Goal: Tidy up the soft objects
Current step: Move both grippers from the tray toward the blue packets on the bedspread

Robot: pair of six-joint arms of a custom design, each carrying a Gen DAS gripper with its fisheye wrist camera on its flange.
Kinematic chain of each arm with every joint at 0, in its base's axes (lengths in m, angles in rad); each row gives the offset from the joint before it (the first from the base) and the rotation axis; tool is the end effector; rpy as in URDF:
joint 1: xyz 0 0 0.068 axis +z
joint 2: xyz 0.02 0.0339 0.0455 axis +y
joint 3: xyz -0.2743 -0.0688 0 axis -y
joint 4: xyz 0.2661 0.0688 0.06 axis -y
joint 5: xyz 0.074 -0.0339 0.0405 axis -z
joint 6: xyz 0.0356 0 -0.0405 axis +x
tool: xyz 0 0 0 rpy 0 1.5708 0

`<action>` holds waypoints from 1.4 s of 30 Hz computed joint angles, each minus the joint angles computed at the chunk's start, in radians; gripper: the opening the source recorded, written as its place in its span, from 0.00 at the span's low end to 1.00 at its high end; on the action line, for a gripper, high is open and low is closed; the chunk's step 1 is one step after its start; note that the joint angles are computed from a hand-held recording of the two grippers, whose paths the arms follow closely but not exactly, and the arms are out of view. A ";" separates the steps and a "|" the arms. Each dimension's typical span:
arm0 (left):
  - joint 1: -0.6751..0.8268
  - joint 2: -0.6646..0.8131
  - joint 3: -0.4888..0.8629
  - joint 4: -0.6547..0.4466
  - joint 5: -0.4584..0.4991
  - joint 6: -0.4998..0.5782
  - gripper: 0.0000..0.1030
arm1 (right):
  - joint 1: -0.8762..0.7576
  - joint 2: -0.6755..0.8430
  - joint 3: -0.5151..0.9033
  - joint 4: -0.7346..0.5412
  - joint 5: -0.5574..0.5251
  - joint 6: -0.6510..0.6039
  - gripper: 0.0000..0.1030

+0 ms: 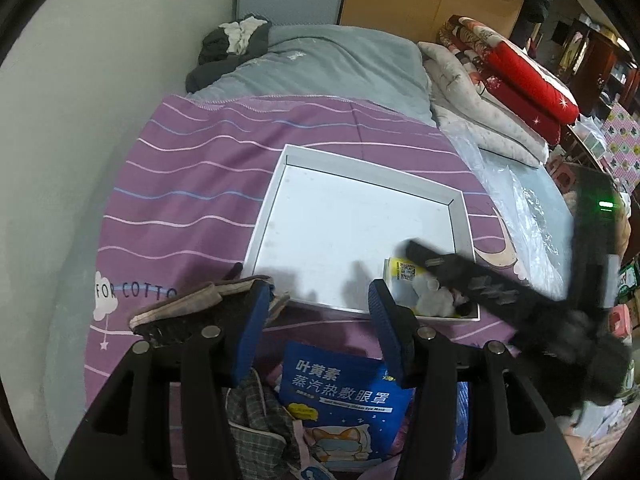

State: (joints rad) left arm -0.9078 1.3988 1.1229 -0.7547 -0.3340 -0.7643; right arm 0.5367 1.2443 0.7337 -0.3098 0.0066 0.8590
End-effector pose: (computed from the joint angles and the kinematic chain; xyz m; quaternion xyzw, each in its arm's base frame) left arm 0.1943 -0.2299 0.2767 0.0239 0.9511 -0.0878 0.2953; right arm 0.2307 0.1370 0.2155 0.1505 0.9182 0.2331 0.2828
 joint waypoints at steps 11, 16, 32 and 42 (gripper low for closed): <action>0.022 0.016 -0.002 -0.014 -0.010 0.022 0.52 | -0.067 0.277 0.041 0.058 -0.128 0.008 0.10; 0.077 0.059 -0.020 0.022 0.068 0.046 0.52 | -0.063 0.260 0.036 0.009 -0.076 0.029 0.09; 0.143 -0.018 -0.107 0.111 0.226 0.060 0.52 | -0.031 0.043 0.036 -0.105 -0.044 0.012 0.10; 0.096 -0.019 -0.069 0.081 0.204 0.085 0.52 | 0.040 -0.048 0.119 -0.313 0.074 0.016 0.28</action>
